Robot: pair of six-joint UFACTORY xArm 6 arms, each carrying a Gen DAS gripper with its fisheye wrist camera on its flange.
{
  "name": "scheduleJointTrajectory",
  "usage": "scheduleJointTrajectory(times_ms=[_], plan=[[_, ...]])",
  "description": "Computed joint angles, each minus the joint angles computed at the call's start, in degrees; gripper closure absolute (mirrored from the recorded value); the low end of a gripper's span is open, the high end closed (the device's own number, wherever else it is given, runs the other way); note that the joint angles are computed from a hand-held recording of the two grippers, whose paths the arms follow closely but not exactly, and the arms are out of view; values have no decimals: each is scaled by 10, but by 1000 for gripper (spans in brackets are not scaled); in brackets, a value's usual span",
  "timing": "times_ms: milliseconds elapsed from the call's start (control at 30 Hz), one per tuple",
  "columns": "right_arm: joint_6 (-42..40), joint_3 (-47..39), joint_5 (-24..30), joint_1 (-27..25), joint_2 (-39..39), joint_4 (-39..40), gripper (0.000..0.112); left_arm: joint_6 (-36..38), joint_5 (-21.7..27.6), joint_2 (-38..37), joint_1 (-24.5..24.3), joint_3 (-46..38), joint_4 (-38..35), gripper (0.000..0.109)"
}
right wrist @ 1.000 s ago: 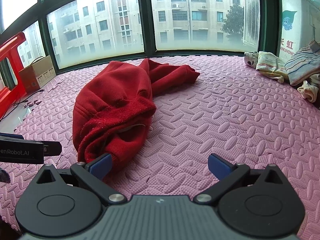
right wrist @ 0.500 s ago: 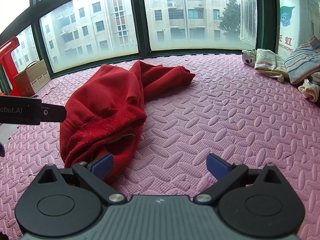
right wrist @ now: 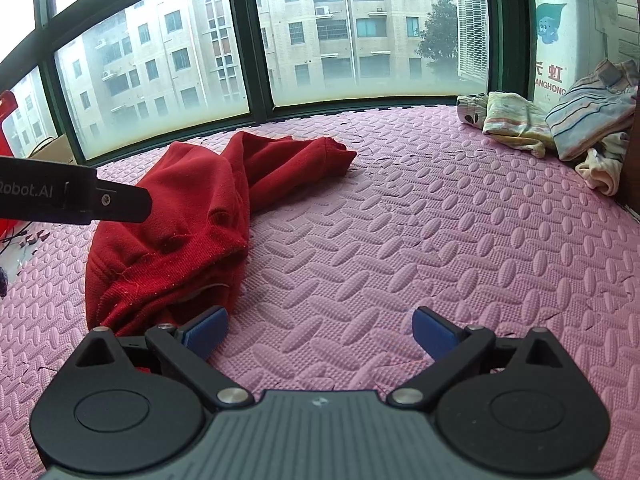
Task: Fold clothes
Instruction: 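Grasp the red sweatshirt hem with the left tool and lift it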
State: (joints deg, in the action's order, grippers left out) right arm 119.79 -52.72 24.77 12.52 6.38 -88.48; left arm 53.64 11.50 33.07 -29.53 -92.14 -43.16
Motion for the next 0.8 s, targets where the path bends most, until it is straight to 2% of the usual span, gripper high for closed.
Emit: scheduleJointTrajectory(times_ms=[67,200,333,467,500,567,600,667,733,800], plan=[[8,3,-5,-4,-2,-7,12,20,12,5,-7,-9,-14,21],[25,10,-14,-11,-6,-24,12,17,22,24,-18,-29,10,21],[37,17,-22,-16,-7,-36,12,-55,24,62,-26,-69,95,21],[49,23,-31,-20,-9,-46,12,-180,26,101,-26,-114,227,22],[52,24,-31,-21,-10,-49,12,-210,31,112,-24,-127,260,27],[55,27,-32,-22,-11,-49,12,-254,42,127,-22,-146,305,49],[59,28,-34,-24,-11,-52,13,-263,46,131,-20,-152,312,56],[64,32,-34,-25,-14,-54,14,-269,54,137,-17,-161,311,82],[70,36,-35,-27,-18,-58,16,-233,66,134,-13,-165,254,94],[74,39,-35,-28,-22,-61,16,-192,65,116,-8,-149,188,96]])
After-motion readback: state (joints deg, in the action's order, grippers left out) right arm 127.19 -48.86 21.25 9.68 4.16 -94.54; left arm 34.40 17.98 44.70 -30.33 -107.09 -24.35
